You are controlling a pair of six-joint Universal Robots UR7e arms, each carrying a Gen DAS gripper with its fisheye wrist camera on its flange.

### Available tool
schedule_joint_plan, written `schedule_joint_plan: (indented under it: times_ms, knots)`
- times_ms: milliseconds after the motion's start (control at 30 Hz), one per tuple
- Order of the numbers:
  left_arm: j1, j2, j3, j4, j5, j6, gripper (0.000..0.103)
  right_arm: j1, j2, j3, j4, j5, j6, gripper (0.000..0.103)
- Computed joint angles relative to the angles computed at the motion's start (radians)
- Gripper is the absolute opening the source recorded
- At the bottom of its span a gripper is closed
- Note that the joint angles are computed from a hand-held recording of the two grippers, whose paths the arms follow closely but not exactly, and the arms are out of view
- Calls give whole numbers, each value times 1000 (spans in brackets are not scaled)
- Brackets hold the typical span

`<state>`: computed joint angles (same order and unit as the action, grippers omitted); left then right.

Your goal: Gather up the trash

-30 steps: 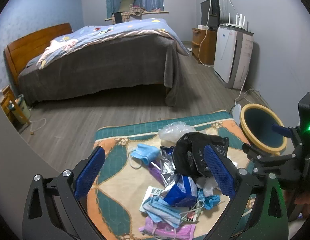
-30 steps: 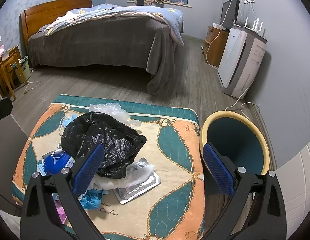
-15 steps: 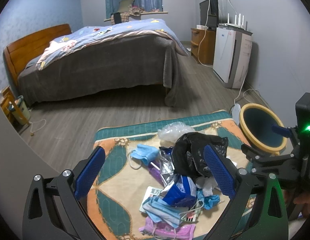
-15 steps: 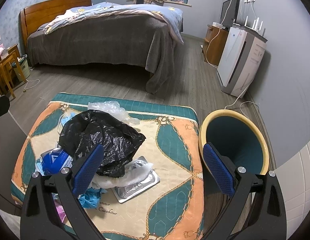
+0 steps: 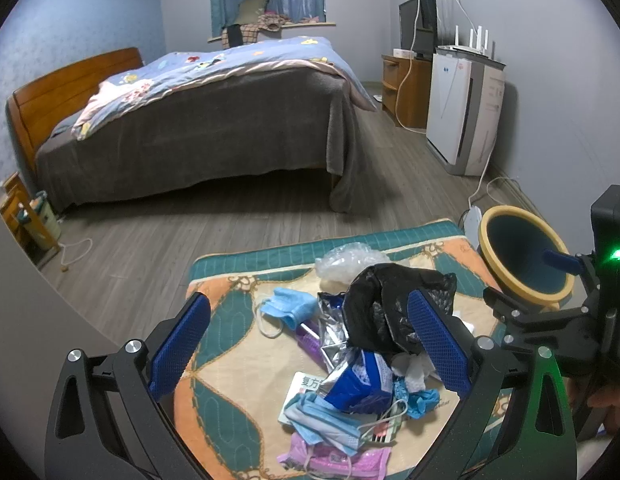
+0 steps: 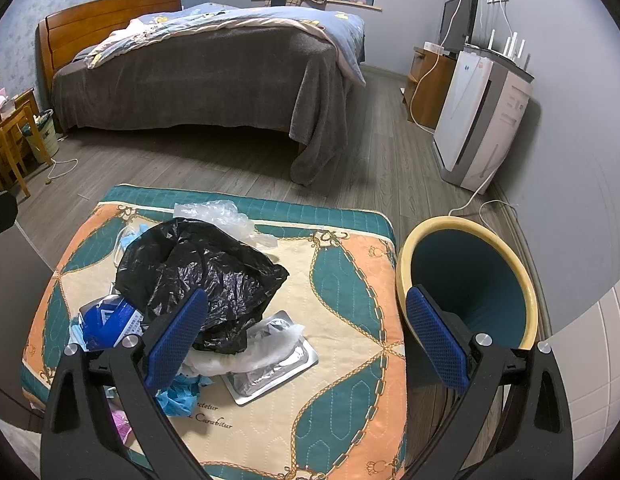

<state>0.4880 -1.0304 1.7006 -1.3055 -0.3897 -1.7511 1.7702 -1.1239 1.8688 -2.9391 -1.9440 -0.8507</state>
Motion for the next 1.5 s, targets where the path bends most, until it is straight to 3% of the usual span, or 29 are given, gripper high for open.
schedule_joint_plan:
  times_ms: [1133, 1233, 1367, 1500]
  knots:
    - [6, 11, 4, -6, 2, 9, 98, -2, 5, -4, -3, -17, -2, 97]
    - [5, 3, 16, -19, 8, 10, 98, -4, 2, -18, 28, -19, 16, 97]
    - [16, -24, 56, -130, -13, 75, 98, -21, -1, -82, 209, 34, 55, 97]
    - [42, -26, 33, -66, -61, 53, 98, -28, 24, -129, 284, 73, 22, 97]
